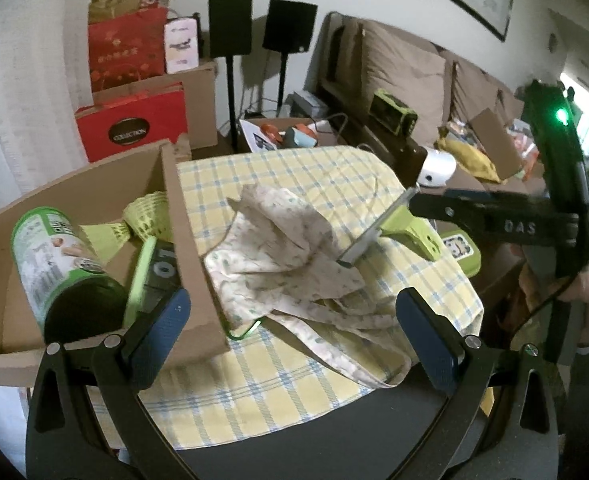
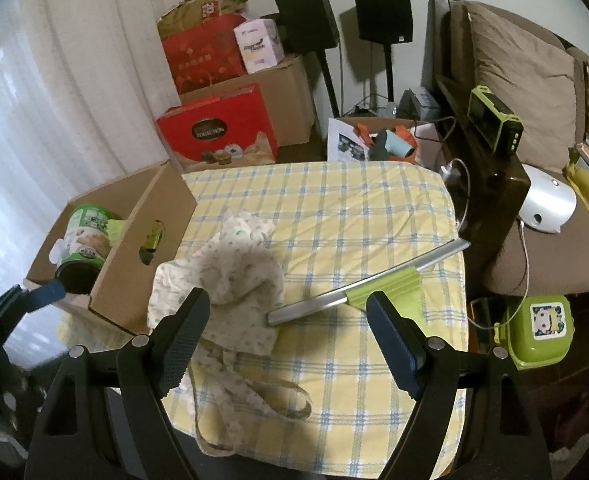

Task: Organize objects
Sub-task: 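Withdraw both tools from the box back over the table, then grasp the floral cloth bag with the right tool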

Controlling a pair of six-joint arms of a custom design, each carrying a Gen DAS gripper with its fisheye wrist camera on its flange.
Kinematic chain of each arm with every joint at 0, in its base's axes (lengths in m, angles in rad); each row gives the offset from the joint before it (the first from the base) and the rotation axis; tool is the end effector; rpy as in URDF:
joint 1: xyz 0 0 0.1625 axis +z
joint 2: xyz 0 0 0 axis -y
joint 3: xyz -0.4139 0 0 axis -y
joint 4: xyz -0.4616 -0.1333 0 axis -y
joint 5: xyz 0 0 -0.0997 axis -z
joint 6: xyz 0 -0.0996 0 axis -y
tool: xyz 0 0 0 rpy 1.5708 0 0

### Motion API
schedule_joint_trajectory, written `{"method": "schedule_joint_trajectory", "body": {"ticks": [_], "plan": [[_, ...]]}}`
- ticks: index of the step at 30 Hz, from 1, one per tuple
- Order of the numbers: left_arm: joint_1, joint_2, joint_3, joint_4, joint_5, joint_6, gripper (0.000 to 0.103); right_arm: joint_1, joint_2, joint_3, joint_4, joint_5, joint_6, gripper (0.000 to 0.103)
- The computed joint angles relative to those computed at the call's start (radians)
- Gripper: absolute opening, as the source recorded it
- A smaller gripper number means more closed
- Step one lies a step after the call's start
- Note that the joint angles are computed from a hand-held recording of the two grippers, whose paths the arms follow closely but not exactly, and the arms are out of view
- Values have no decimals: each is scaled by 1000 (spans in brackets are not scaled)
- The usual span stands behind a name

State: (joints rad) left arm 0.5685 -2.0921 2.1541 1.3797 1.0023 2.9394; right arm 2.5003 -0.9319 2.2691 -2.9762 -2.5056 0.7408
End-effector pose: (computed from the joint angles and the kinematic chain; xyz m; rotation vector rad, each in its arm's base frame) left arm -0.0397 -0.2472 0.3968 0.9987 2.4918 -0.5872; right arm 0.3981 -0.2309 -0.0065 0.1844 -2.3860 0.9501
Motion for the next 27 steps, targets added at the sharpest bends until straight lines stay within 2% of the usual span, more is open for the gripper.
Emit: {"method": "schedule_joint_trajectory", "body": {"ticks": [6,10,16,20,23,27], "plan": [[15,24,34,-22,38,-6,102,-44,40,-20,-70,35,-82,82],[42,51,53,-47,70,-3,97,-87,76,-41,-122,66,-151,80],[113,104,73,-95,106,8,84,-175,146,-89,-208,143,-280,75],[143,122,80,-113,112,20,84,-240,184,-113,-266,243,-327,74],[144,118,81,-112,114,25,84,-259,211,-143,-252,255,-350,74],[149,113,74,-106,120,32,84,-271,247,-199,-149,227,-352,52]]}}
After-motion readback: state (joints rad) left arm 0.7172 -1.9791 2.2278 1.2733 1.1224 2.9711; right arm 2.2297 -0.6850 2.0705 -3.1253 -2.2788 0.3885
